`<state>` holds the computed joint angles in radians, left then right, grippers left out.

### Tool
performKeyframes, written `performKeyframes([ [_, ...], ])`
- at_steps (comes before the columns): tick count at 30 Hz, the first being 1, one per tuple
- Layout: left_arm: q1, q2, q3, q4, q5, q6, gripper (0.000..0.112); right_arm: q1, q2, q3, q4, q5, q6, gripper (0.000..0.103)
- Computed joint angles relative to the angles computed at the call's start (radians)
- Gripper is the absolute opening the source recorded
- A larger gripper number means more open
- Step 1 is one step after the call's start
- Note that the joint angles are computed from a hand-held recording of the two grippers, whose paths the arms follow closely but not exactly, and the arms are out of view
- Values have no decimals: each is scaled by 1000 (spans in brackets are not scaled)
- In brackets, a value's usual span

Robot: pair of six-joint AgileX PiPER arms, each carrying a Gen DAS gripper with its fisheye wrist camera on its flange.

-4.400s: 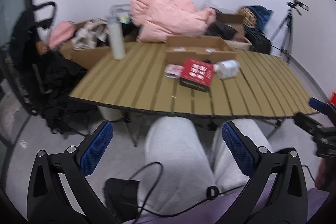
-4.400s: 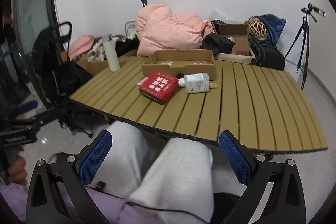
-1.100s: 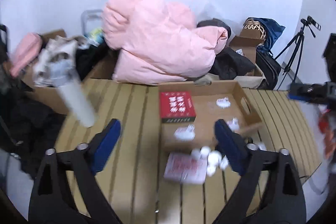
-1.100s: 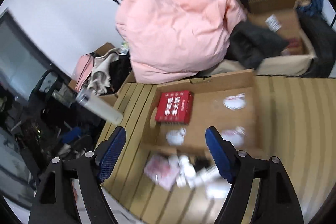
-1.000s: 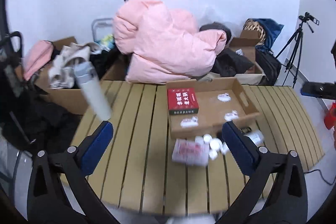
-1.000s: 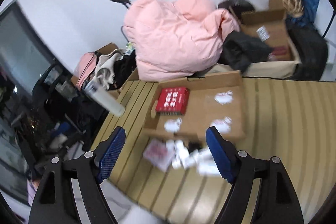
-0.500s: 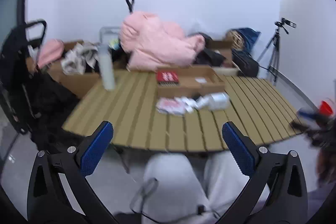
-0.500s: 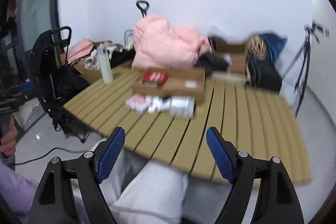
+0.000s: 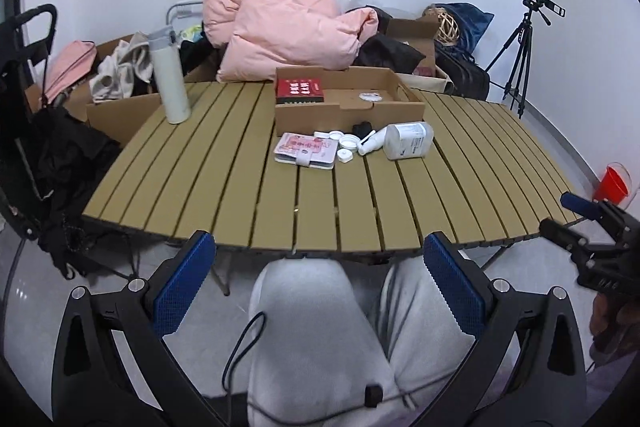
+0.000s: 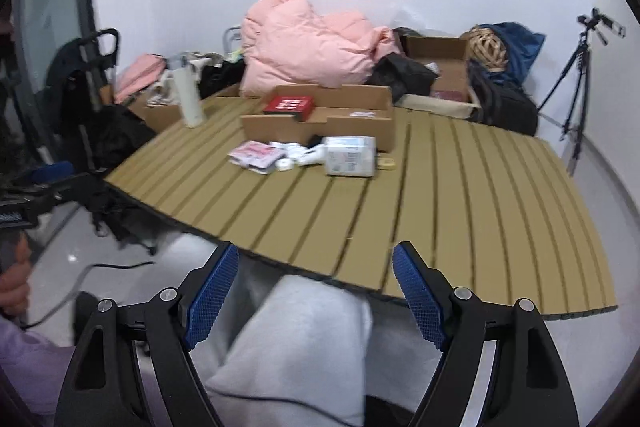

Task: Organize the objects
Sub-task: 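Withdraw the right gripper from the tray, then grasp the white plastic bottle with the right gripper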

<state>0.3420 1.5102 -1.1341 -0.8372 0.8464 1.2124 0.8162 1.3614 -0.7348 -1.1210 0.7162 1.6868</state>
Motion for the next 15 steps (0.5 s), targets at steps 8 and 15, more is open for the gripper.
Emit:
performKeyframes([
  [8,-217,246,-185,-59,-105,-49,102,-275,153,-76,-75,-233,-37,83],
  [15,-434,555,-444,-64,-178,-67,84,-553,421,-292,88,-457,-379,83],
])
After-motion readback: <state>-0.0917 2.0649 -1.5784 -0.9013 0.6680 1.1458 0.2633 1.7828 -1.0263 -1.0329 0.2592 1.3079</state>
